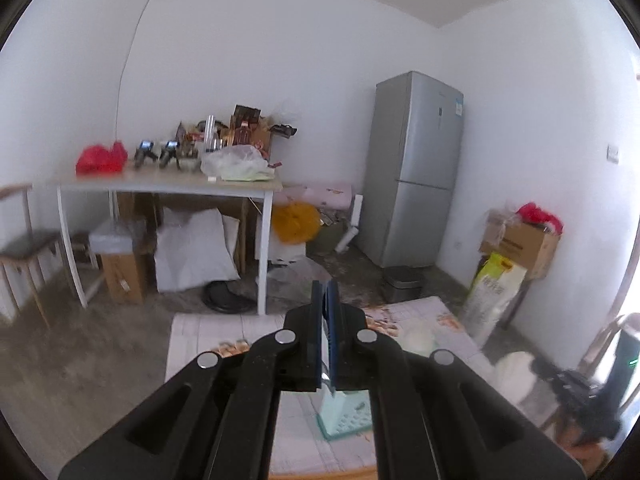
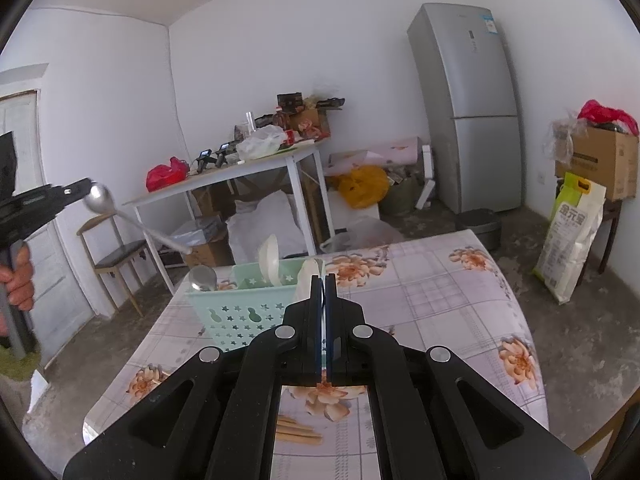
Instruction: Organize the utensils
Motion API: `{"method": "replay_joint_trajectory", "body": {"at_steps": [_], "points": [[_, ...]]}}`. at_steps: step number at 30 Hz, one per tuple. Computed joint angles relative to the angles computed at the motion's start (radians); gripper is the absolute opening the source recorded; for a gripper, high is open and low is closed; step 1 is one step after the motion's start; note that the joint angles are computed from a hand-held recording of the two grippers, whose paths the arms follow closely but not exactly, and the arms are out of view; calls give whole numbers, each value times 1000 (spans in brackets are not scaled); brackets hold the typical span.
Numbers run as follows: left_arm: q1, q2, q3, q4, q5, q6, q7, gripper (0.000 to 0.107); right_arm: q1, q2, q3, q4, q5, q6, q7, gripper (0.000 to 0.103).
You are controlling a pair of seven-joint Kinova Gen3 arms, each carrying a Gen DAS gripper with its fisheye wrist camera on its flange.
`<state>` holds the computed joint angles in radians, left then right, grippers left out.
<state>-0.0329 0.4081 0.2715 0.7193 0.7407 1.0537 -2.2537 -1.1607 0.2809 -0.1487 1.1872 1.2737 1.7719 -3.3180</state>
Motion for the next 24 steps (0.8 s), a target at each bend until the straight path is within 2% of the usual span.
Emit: {"method": "replay_joint_trajectory", "body": {"at_steps": [4,11,13,19,24], "points": [[83,40,-23,-47,-104,-1,8,1,-2,-1,1,-1,1,7,0,0],[171,40,-39,20,-234,-100,-38,2,0,-5,0,1,-2,21,-2,0],[192,65,-40,-15,-268,-71,-21,2,5,-7,-2,6,-5,16,-6,0],[257,171,-54,-196,-351,87,55,3,12,-7,-6,8,-8,6,-3,0],[284,250,-53,-326,-364,186,122,4,13,-13,-9,17,-11,9,-11,0]]}}
